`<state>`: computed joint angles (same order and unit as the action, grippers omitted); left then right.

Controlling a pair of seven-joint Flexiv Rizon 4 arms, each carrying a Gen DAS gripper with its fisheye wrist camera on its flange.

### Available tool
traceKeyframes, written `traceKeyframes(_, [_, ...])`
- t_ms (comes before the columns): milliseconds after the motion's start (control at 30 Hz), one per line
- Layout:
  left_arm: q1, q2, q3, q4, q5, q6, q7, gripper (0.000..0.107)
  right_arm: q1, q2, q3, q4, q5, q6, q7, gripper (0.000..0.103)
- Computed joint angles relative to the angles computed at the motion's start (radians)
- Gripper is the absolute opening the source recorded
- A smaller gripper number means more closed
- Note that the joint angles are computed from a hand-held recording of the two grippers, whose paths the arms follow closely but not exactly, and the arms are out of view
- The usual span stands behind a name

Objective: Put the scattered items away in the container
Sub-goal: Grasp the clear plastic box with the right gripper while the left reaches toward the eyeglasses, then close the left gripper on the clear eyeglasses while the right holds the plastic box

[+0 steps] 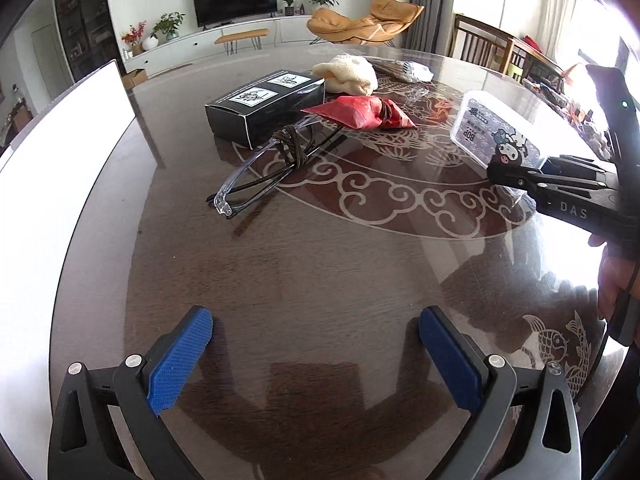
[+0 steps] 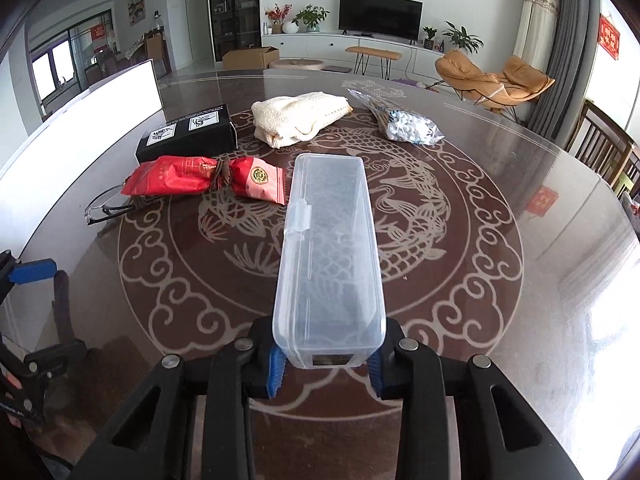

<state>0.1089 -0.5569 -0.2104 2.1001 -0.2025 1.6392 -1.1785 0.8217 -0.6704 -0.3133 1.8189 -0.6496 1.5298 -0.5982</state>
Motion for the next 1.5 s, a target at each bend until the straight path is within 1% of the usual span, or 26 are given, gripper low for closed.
traceKeyframes(67, [-0.003,-0.012,0.024,-0.051,0.001,-0.058,0.024,0.103,0.023,0.024,-0.035,0.054,0.01,0.039,0.029,0.033])
traceKeyframes(133, [0.0,-0.04,0.034,-0.115,0.003,-0.093,0.065,0.103,0.019,0.032,-0.032,0.072,0.037,0.063,0.028,0.033])
traceKeyframes(167, [0.032,-0.055,-0.001,-0.142,-0.005,-0.112,0.102,0.103,0.017,0.033,-0.027,0.069,0.048,0.057,0.018,0.033])
traceKeyframes(200, [0.077,-0.074,-0.055,-0.166,-0.021,-0.134,0.147,0.103,0.032,0.033,-0.041,0.067,0.05,0.045,0.013,0.033])
traceKeyframes(233, [0.095,-0.092,-0.082,-0.191,-0.044,-0.149,0.187,0.103,0.054,0.034,-0.062,0.068,0.045,0.028,0.013,0.034])
traceKeyframes(300, [0.078,-0.123,-0.068,-0.247,-0.042,-0.174,0.227,0.103,0.075,0.033,-0.084,0.067,0.031,0.012,0.019,0.034])
traceKeyframes(400, [0.071,-0.161,-0.081,-0.312,-0.068,-0.198,0.292,0.103,0.036,0.034,-0.045,0.069,0.046,0.042,0.013,0.035])
traceKeyframes(500, [0.06,-0.18,-0.086,-0.347,-0.093,-0.213,0.333,0.103,0.032,0.032,-0.038,0.069,0.067,0.052,0.001,0.035])
traceKeyframes(533, [0.062,-0.18,-0.094,-0.344,-0.101,-0.205,0.348,0.096,0.034,0.032,-0.039,0.069,0.072,0.052,-0.003,0.035])
traceKeyframes(567, [0.068,-0.177,-0.108,-0.333,-0.113,-0.187,0.357,0.08,0.036,0.031,-0.04,0.069,0.077,0.052,-0.007,0.035])
traceKeyframes(600, [0.063,-0.17,-0.105,-0.323,-0.124,-0.174,0.35,0.072,0.037,0.032,-0.04,0.07,0.082,0.052,-0.011,0.035])
traceKeyframes(667, [0.054,-0.146,-0.1,-0.287,-0.145,-0.142,0.32,0.031,0.038,0.032,-0.04,0.071,0.093,0.055,-0.018,0.035])
traceKeyframes(800, [0.086,-0.083,-0.138,-0.142,-0.173,-0.043,0.245,0.028,0.047,0.031,-0.047,0.075,0.115,0.067,-0.027,0.033])
traceKeyframes(867, [0.124,-0.044,-0.18,-0.048,-0.172,0.015,0.19,0.028,0.053,0.031,-0.054,0.083,0.13,0.096,-0.037,0.033])
traceKeyframes(933, [0.175,-0.011,-0.238,0.035,-0.166,0.064,0.133,0.028,0.063,0.045,-0.05,0.111,0.153,0.114,-0.059,0.033])
traceKeyframes(967, [0.181,-0.002,-0.247,0.069,-0.158,0.1,0.103,0.028,0.067,0.056,-0.042,0.131,0.167,0.119,-0.071,0.033])
traceKeyframes(1033, [0.156,0.002,-0.224,0.108,-0.136,0.174,0.058,0.029,0.13,0.076,-0.096,0.182,0.193,0.143,-0.08,0.033])
traceKeyframes(1100, [0.132,-0.008,-0.197,0.106,-0.112,0.201,0.036,0.039,0.195,0.083,-0.16,0.212,0.227,0.137,-0.075,0.034])
traceKeyframes(1133, [0.106,-0.007,-0.168,0.094,-0.11,0.186,0.03,0.06,0.197,0.084,-0.161,0.214,0.245,0.138,-0.079,0.037])
traceKeyframes(1167, [0.052,-0.003,-0.109,0.076,-0.121,0.155,0.025,0.093,0.176,0.084,-0.137,0.21,0.26,0.143,-0.09,0.043])
traceKeyframes(1200, [0.004,-0.001,-0.053,0.055,-0.127,0.118,0.019,0.101,0.161,0.083,-0.121,0.203,0.27,0.145,-0.106,0.05])
traceKeyframes(1233, [-0.016,-0.002,-0.03,0.041,-0.121,0.093,0.012,0.102,0.151,0.082,-0.108,0.194,0.274,0.134,-0.126,0.054])
traceKeyframes(1367, [-0.091,-0.006,0.061,0.01,-0.077,0.051,-0.026,0.103,0.159,0.067,-0.119,0.154,0.241,0.064,-0.161,0.06])
traceKeyframes(1400, [-0.095,-0.005,0.068,0.008,-0.063,0.045,-0.033,0.103,0.158,0.063,-0.12,0.145,0.23,0.05,-0.157,0.062])
traceKeyframes(1467, [-0.072,-0.001,0.053,0.014,-0.043,0.045,-0.044,0.103,0.137,0.06,-0.102,0.133,0.215,0.042,-0.144,0.068])
traceKeyframes(1500, [-0.069,-0.001,0.053,0.014,-0.035,0.045,-0.05,0.103,0.129,0.06,-0.096,0.132,0.206,0.041,-0.137,0.068])
